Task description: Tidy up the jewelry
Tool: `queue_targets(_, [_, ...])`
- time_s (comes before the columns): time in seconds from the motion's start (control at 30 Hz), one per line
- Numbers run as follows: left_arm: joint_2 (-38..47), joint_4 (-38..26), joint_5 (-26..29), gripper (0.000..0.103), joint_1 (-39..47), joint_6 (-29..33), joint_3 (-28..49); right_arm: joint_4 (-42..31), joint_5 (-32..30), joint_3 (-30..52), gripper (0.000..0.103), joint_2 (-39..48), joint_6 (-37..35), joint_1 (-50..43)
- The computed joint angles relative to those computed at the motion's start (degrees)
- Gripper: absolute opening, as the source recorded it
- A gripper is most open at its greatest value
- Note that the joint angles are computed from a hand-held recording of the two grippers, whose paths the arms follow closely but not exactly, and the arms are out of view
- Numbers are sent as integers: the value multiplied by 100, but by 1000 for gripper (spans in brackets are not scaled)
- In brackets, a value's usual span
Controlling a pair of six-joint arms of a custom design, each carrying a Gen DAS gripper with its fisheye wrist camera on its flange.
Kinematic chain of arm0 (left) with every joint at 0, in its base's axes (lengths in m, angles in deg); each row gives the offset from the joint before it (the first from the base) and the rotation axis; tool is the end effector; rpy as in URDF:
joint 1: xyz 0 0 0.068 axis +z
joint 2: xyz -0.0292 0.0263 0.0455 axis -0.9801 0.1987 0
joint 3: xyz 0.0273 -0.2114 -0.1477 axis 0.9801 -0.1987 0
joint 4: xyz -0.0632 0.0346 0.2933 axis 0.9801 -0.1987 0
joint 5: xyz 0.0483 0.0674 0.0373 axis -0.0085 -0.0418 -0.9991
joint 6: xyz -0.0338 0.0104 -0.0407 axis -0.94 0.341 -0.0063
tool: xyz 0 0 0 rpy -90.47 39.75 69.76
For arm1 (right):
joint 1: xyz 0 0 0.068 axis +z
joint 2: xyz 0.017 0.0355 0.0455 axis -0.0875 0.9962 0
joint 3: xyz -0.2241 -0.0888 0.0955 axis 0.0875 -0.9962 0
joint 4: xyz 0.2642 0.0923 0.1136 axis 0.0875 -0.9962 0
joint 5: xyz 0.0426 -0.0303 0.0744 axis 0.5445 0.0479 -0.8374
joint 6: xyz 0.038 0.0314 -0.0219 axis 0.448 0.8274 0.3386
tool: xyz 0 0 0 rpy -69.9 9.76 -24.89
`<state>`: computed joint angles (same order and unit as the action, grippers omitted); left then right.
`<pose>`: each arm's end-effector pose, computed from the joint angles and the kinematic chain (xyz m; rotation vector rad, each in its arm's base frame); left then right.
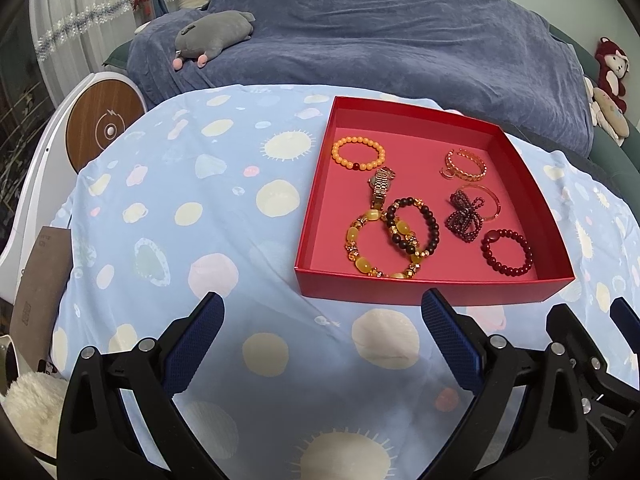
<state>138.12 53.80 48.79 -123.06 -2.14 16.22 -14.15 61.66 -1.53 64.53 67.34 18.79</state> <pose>0.2587 -0.2274 0.0871 -0.3480 2.4686 0.1478 0.2725 0.1135 0.0815 -0.1047 2.3773 0.1143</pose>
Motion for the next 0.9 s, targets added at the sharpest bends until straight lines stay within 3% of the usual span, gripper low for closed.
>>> queue_targets(0.9, [38, -42, -9, 94, -11, 7, 51, -2, 5, 0, 96, 1, 7, 4])
